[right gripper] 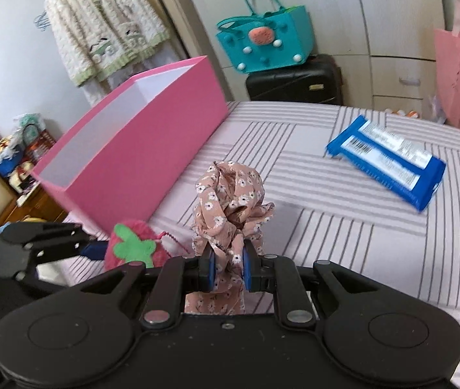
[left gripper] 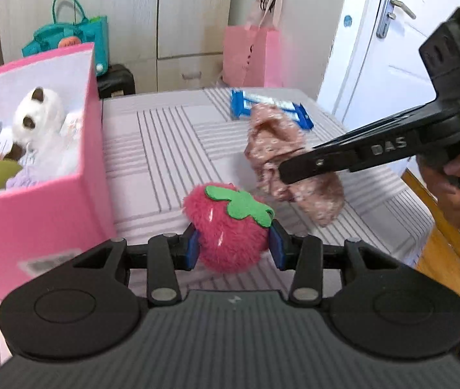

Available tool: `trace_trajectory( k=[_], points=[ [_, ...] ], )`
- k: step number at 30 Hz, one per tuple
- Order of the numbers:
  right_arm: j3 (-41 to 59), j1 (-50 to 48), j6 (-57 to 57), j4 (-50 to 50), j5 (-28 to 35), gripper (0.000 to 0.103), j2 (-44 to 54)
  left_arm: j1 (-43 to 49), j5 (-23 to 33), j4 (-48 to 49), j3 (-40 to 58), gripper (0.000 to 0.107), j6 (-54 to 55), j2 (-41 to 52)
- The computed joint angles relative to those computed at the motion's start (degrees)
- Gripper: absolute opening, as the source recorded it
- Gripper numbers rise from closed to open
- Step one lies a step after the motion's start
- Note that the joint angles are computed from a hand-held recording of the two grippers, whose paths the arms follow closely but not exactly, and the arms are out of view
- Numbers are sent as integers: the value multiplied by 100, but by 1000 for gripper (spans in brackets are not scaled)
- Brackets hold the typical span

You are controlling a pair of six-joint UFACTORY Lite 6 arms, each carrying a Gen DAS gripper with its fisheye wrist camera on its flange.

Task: Organize soft objects
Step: 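Carry the strawberry plush and floral scrunchie over the pink box with both tools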

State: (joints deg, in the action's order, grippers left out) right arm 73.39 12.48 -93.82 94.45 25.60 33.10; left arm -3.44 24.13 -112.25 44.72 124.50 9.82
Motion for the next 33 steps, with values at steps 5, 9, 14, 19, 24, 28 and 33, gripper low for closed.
trace_trajectory(
  k=[5,9,14,19,24,28,33],
  points=[
    [-414,97,210,-261,136,20,-363,450,154,1351,-149,41,-1094,-366],
    [-630,205,569,-553,347,21,-626,1029,805,2790,30,41,-2372,-402],
    [-610,408,1082,-973,455,21,-750,1606,1276,3423,101,41,-2925,-526],
    [-463,641,1554,-1379,564,21,-852,2033,1583,4005,95,42,-3257,-899],
    [-364,932,1450,-1319,499,21,-1023,2444,1888,4422,194,42,-3337,-1335],
    [-66,1137,1243,-1142,389,21,-999,2686,1961,4248,270,43,-3062,-1507],
    [546,1348,773,-677,134,22,-686,2988,1927,3630,540,43,-2698,-1238]
  ],
)
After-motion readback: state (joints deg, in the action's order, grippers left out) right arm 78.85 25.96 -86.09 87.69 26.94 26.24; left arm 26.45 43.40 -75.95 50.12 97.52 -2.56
